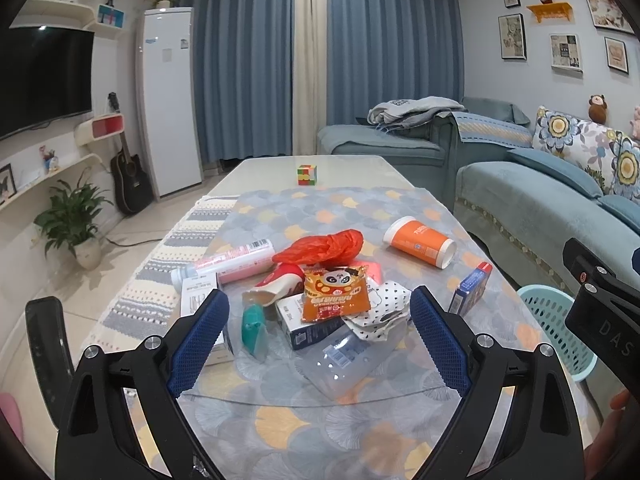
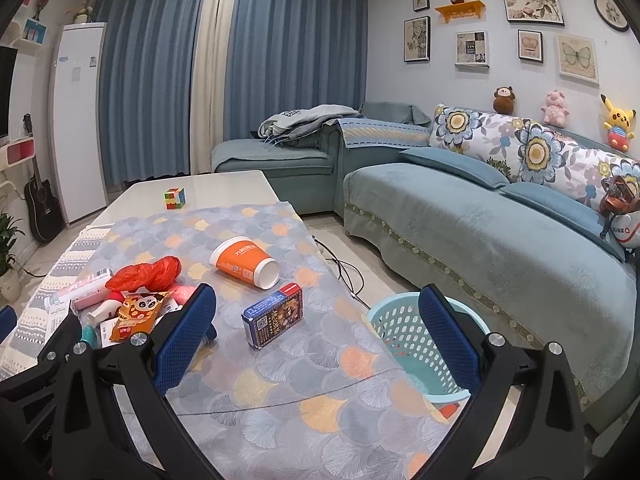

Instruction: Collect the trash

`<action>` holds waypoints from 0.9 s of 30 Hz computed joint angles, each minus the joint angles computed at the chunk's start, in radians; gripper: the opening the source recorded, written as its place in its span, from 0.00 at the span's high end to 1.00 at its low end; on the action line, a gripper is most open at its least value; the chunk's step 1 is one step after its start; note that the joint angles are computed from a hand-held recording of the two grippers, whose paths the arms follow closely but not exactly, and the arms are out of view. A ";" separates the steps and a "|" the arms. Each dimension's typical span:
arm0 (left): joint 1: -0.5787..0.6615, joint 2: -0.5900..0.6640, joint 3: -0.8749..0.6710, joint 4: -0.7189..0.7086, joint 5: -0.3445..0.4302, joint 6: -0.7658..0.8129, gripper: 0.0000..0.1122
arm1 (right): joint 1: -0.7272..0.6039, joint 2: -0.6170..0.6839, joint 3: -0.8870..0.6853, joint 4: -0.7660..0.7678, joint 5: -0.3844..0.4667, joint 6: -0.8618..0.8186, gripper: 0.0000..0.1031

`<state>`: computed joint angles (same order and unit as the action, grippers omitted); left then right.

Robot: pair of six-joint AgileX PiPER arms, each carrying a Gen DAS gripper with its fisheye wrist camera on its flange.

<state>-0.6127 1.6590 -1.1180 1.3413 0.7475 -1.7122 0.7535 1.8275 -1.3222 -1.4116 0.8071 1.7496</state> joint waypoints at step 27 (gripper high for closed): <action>0.020 0.006 -0.010 -0.044 -0.035 0.047 0.20 | -0.022 0.036 -0.052 0.082 0.006 -0.071 0.06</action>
